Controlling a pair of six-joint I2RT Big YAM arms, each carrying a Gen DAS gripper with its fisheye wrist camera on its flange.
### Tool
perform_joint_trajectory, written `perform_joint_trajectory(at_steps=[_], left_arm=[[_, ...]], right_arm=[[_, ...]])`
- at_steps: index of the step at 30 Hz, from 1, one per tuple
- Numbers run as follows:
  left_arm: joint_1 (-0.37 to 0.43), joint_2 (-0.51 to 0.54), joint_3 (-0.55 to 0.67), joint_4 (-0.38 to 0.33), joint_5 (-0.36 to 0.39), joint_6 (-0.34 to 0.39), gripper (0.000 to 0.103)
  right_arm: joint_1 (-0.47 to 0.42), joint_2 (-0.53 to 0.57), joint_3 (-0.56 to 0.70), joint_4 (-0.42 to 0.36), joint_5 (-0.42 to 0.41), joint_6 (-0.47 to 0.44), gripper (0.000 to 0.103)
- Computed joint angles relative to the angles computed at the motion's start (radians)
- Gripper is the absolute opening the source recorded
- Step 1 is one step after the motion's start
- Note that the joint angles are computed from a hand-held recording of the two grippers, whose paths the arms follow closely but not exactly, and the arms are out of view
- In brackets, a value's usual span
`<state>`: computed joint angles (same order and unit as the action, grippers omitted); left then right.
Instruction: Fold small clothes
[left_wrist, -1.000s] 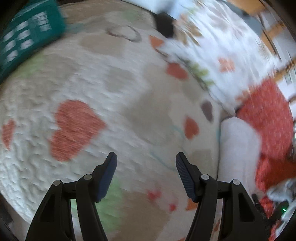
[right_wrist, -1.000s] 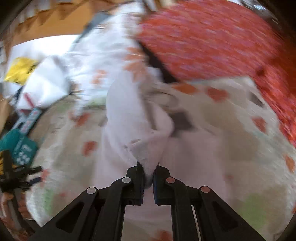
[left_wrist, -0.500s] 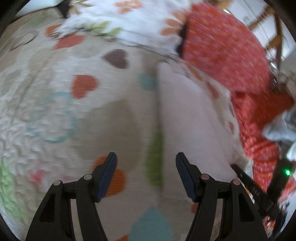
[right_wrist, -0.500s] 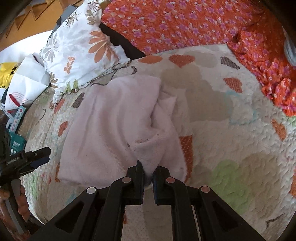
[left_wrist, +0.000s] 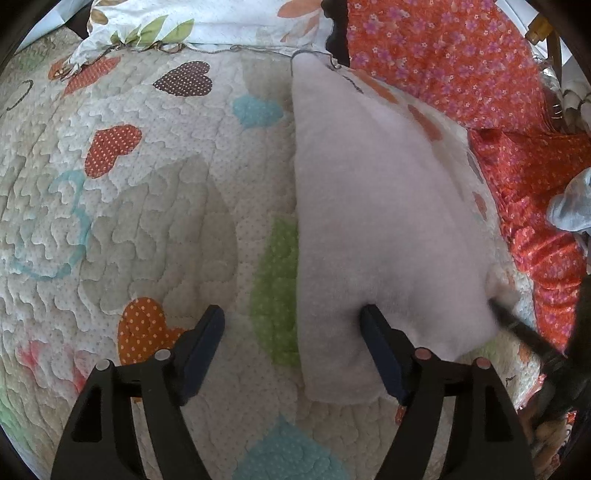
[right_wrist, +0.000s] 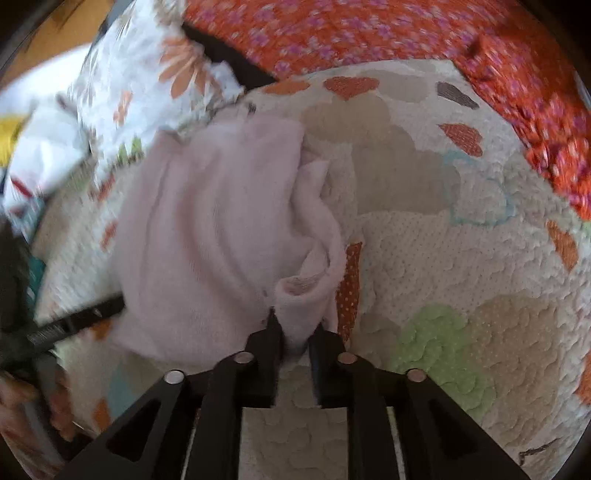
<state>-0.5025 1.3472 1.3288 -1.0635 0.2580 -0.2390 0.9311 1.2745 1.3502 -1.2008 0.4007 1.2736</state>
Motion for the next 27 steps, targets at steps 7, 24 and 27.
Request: perform_joint_trajectory(at_steps=[7, 24, 27], left_arm=[[-0.029, 0.012, 0.008, 0.015, -0.048, -0.01, 0.077], [0.053, -0.048, -0.005, 0.056, 0.04, -0.033, 0.08], [0.071, -0.066, -0.01, 0.053, 0.003, -0.023, 0.08]], right_arm=[[0.005, -0.051, 0.048, -0.03, 0.235, 0.043, 0.031], [-0.108, 0.073, 0.056, 0.144, 0.036, -0.19, 0.032], [-0.083, 0.08, 0.08, 0.139, 0.08, -0.21, 0.032]])
